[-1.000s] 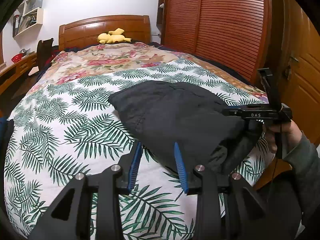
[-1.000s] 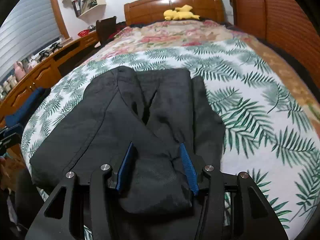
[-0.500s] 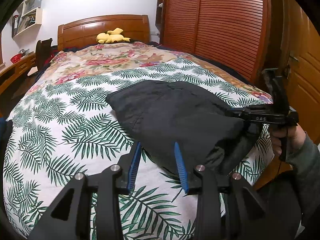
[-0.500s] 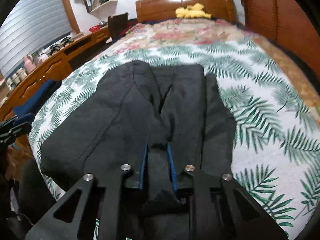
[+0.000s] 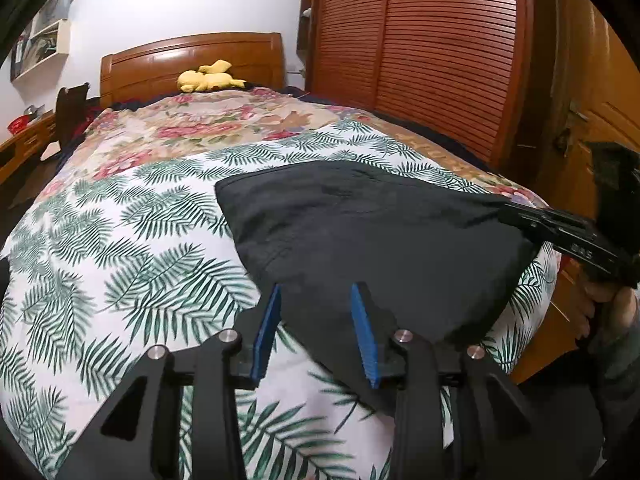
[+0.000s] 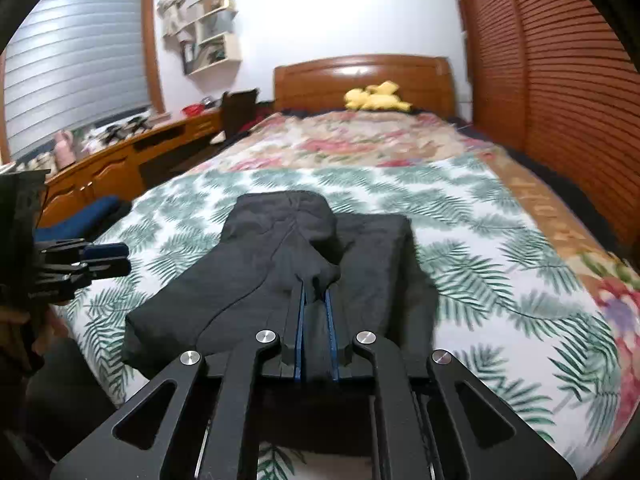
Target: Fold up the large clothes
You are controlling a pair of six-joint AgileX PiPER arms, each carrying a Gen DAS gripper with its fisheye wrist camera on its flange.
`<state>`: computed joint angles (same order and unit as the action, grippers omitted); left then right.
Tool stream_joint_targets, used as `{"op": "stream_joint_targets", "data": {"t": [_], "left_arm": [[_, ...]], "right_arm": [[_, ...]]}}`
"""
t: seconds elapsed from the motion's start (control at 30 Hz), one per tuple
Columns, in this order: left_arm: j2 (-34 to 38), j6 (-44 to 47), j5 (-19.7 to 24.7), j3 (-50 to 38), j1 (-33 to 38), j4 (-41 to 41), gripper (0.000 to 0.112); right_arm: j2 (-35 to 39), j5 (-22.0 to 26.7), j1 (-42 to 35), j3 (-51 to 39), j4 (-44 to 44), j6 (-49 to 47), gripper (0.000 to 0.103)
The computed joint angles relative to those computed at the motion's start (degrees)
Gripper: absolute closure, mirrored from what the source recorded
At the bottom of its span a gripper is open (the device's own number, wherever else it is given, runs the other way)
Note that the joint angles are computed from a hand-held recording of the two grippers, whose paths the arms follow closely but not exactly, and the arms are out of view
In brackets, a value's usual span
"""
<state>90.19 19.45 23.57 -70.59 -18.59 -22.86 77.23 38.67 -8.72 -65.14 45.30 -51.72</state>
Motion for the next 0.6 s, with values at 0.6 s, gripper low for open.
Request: {"op": "stream_joint_targets", "data": {"t": [0.6], "left_arm": [[17.55, 8.62, 7.14, -21.51, 2.33, -3.49, 0.074]], "right_arm": [[-2.87, -5.44, -4.38, 7.44, -14.38, 19.53, 0.058]]}}
